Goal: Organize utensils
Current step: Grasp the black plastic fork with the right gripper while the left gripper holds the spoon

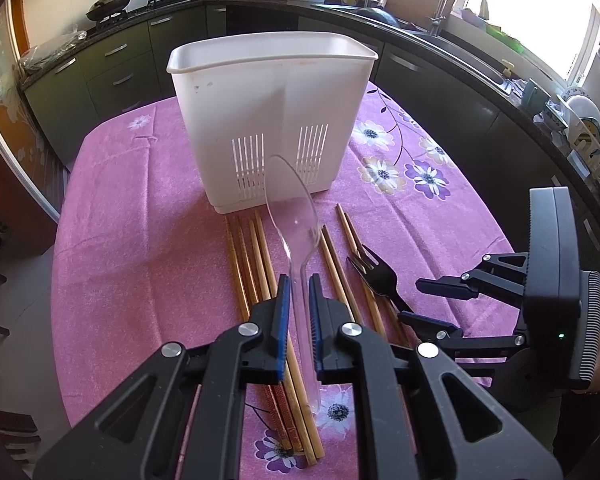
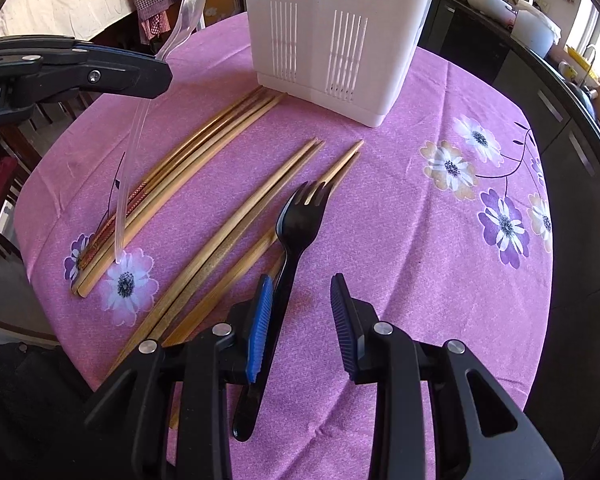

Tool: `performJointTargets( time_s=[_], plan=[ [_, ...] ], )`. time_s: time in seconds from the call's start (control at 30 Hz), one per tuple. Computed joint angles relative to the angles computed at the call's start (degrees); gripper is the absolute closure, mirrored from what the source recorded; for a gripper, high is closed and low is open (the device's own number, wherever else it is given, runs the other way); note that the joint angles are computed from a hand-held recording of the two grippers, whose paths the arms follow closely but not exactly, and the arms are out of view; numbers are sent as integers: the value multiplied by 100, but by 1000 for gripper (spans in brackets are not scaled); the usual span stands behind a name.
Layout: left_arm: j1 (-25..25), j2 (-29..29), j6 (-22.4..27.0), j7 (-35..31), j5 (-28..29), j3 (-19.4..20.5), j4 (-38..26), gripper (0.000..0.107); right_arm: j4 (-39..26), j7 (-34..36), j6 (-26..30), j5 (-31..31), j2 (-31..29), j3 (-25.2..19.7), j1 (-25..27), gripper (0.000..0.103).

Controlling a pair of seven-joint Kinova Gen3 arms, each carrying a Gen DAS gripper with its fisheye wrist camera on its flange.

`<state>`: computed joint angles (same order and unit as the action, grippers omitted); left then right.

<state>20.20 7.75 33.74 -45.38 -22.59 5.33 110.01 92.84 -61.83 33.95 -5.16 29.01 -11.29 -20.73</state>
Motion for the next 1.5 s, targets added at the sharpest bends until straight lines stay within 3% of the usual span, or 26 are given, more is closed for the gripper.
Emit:
performJointTargets(
  time_s=[0.37, 0.6, 0.73, 0.8, 0.9, 1.03, 1.17, 1.23, 1.5],
  plan=[
    [-38, -25, -28, -42, 24, 7, 44, 98, -296, -172, 163, 170, 160, 109, -149, 72],
    [-37, -19, -2, -64, 32, 12, 52, 97, -591, -282, 256, 146, 339, 132, -140, 87],
    [-25, -3, 27, -49, 22, 12, 35, 97, -985, -123, 703, -47, 522, 3, 45, 86],
    [-24, 18, 26, -75, 39, 18, 23, 97, -1143, -118, 828, -87, 600, 27, 28, 78],
    [-20, 40, 14, -112, 79, 17, 19, 97, -1401, -175, 1018, -152, 720, 67, 13, 75],
    [-29, 43, -1, -149, 119, -3, 47, 97, -1270, -457, 753, 224, 647, 376, -332, 74],
    [-70, 41, -22, -193, 170, -21, 66, 97, -1185, -579, 636, 337, 593, 373, -313, 74],
    [-81, 46, -35, -212, 193, -22, 69, 96, -1234, -396, 779, 231, 626, 173, -156, 75],
    [-65, 42, -29, -191, 181, -34, 72, 96, -1508, -494, 960, 258, 797, 205, -299, 75]
  ],
)
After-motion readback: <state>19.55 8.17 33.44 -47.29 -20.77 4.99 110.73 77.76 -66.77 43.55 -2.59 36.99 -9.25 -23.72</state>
